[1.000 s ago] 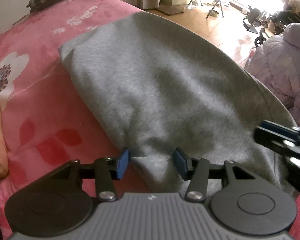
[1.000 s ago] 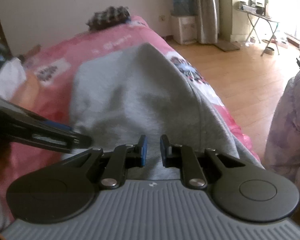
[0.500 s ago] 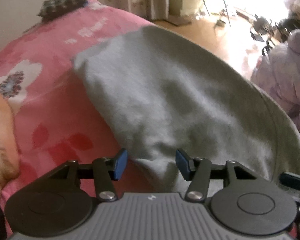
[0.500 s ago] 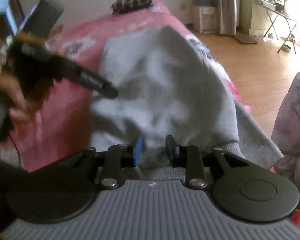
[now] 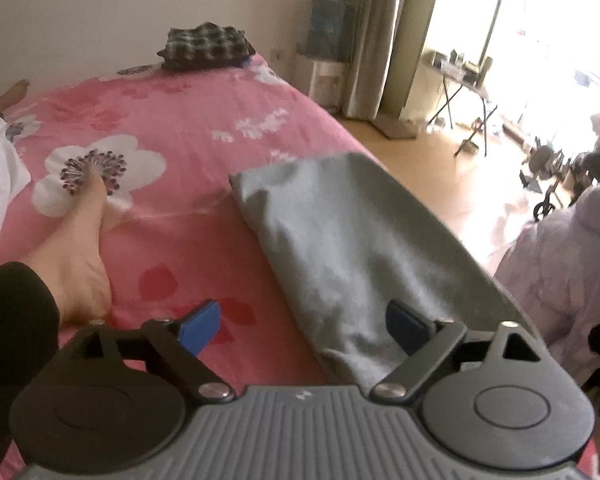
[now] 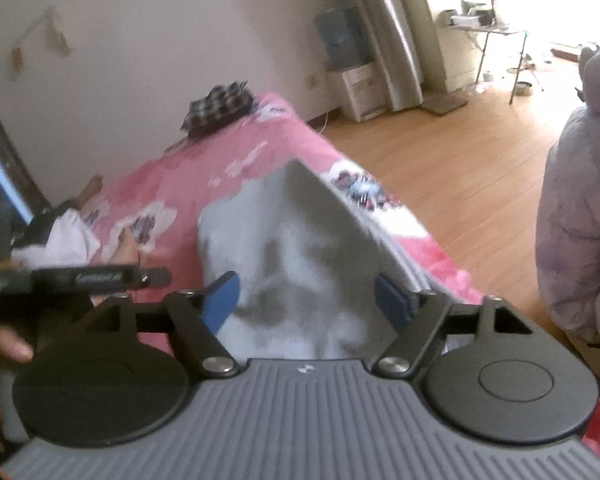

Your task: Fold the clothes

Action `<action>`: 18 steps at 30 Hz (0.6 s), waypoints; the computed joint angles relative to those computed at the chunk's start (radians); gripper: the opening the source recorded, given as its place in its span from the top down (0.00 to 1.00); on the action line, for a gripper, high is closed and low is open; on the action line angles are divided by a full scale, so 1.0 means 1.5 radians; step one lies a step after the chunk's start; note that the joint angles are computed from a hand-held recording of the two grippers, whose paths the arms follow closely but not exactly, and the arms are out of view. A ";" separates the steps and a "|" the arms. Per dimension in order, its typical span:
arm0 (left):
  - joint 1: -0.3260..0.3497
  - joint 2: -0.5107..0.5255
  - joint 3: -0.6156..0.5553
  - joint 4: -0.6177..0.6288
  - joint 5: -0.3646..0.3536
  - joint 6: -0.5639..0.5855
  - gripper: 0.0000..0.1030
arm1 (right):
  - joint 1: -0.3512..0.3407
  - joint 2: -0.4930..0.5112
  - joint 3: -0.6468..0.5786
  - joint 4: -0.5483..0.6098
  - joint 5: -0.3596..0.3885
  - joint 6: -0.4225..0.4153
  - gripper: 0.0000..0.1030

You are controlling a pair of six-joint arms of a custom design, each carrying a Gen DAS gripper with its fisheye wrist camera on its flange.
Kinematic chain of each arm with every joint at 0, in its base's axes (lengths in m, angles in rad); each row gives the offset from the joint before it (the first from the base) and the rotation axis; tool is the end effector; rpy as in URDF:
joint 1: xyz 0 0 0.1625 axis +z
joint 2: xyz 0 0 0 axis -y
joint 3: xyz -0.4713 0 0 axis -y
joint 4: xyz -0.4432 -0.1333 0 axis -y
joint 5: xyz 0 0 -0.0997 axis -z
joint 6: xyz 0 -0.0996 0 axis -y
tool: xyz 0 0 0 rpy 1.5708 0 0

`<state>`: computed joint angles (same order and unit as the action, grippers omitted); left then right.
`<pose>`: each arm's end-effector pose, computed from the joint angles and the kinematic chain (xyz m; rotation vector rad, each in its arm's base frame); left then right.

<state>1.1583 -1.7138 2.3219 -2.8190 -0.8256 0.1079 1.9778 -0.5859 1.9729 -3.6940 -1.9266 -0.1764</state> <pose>0.0155 -0.4655 0.3766 0.3104 2.3494 -0.9093 0.3321 -0.5214 -0.0149 0.5924 -2.6186 1.0815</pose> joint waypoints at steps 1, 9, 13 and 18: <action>0.002 -0.006 -0.004 0.010 -0.008 -0.005 0.04 | 0.005 0.001 -0.007 -0.002 -0.003 -0.008 0.16; 0.072 0.002 -0.050 0.041 -0.111 0.011 0.00 | 0.015 0.001 -0.091 0.086 0.057 -0.067 0.01; 0.112 0.049 -0.090 0.028 -0.137 0.045 0.00 | 0.002 0.033 -0.175 0.162 0.071 -0.098 0.01; 0.172 0.139 -0.174 0.028 -0.198 0.083 0.00 | -0.043 0.079 -0.293 0.323 0.148 -0.115 0.01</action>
<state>1.4165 -1.5060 2.0615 -2.7774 -1.1221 0.2322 1.9137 -0.4677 1.5333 -3.2097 -1.7047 -0.3491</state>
